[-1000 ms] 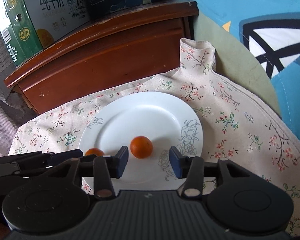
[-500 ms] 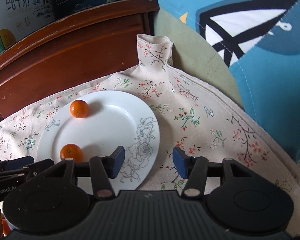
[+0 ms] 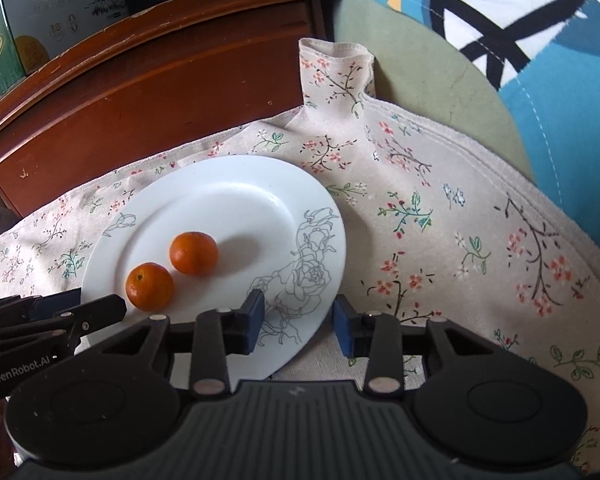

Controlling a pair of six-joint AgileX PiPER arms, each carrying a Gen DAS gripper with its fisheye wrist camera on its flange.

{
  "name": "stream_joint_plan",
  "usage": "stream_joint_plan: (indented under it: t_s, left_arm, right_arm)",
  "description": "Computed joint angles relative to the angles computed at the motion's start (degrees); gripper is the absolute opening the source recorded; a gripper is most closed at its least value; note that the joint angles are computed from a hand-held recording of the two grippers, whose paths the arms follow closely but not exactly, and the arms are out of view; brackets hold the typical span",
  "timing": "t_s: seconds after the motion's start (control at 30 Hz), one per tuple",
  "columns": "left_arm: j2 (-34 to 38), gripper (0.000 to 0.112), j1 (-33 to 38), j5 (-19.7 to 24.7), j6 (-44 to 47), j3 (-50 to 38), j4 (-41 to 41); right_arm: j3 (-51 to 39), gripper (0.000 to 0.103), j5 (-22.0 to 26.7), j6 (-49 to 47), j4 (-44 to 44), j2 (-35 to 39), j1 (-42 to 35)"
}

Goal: Organize fruits
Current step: 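Lift both open grippers away from the plate toward the fruits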

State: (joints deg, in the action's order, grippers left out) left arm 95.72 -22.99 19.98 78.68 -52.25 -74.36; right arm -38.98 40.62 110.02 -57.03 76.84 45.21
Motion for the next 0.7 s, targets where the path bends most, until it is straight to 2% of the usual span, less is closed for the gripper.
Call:
stream_joint_plan:
  t_s: [0.37, 0.6, 0.7]
  left_arm:
    - [-5.25, 0.042, 0.74, -2.34, -8.05, 4.79, 8.03]
    - [-8.96, 0.042, 3.50, -0.07, -10.47, 8.05, 10.30]
    - [-12.04, 0.043, 3.43, -1.37, -11.15, 9.98, 12.78]
  right_arm:
    - [-0.16, 0.037, 2.41, 0.62, -0.27, 0.02, 6.06]
    - [-0.16, 0.038, 3.82, 2.03, 0.23, -0.46, 9.72]
    - [-1.73, 0.041, 5.96, 0.16, 2.60, -0.36, 10.82]
